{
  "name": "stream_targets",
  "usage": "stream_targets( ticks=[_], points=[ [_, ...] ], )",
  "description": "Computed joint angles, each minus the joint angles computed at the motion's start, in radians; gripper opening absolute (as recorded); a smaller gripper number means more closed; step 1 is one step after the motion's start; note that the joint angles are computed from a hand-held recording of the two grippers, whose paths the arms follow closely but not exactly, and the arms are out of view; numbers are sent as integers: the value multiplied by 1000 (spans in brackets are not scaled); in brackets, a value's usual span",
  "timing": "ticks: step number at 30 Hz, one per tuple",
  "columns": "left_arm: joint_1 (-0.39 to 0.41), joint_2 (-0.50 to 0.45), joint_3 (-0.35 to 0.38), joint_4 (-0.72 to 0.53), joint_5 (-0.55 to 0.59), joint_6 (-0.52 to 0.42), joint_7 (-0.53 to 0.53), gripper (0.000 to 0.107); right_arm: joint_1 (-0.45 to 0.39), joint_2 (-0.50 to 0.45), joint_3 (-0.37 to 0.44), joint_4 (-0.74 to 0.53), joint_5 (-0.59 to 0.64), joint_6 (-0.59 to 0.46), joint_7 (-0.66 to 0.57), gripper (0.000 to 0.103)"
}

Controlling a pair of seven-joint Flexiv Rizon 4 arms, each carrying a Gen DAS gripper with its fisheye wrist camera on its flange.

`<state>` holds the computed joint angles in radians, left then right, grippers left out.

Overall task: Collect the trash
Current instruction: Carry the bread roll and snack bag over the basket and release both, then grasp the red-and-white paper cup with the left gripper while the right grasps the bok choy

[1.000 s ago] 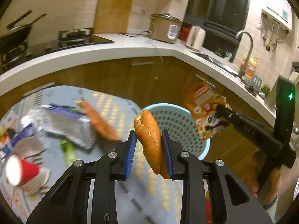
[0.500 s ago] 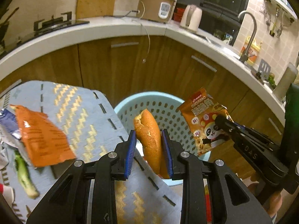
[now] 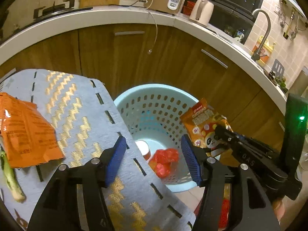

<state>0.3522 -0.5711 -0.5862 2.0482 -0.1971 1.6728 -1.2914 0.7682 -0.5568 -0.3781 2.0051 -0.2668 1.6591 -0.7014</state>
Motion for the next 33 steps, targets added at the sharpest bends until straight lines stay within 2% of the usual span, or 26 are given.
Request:
stream_targets(
  ticks=[4, 7, 8, 10, 13, 18, 21, 23, 29, 33],
  points=[
    [16, 14, -13, 16, 6, 18, -10, 58, -8, 7, 12, 2, 1, -3, -1, 8],
    [30, 25, -21, 30, 17, 30, -21, 58, -45, 15, 56, 4, 10, 19, -7, 25],
    [53, 27, -42, 43, 26, 40, -23, 58, -31, 16, 42, 11, 17, 30, -4, 30],
    [71, 32, -56, 56, 41, 47, -35, 58, 22, 22, -13, 25, 29, 35, -1, 34],
    [105, 45, -79, 81, 66, 65, -58, 58, 49, 33, -34, 35, 43, 42, -10, 40],
    [181, 77, -132, 131, 120, 95, -114, 58, 162, 54, -129, 66, 68, 64, -36, 40],
    [255, 113, -180, 181, 164, 128, -162, 58, 226, 63, -179, 74, 92, 76, -62, 43],
    [311, 135, -215, 211, 196, 145, -196, 58, 264, 70, -199, 78, 112, 93, -83, 50],
    [504, 242, -312, 311, 283, 197, -321, 58, 360, 84, -228, 64, 155, 104, -157, 50],
    [655, 337, -366, 388, 332, 237, -422, 67, 397, 82, -212, 37, 152, 93, -194, 50]
  ],
)
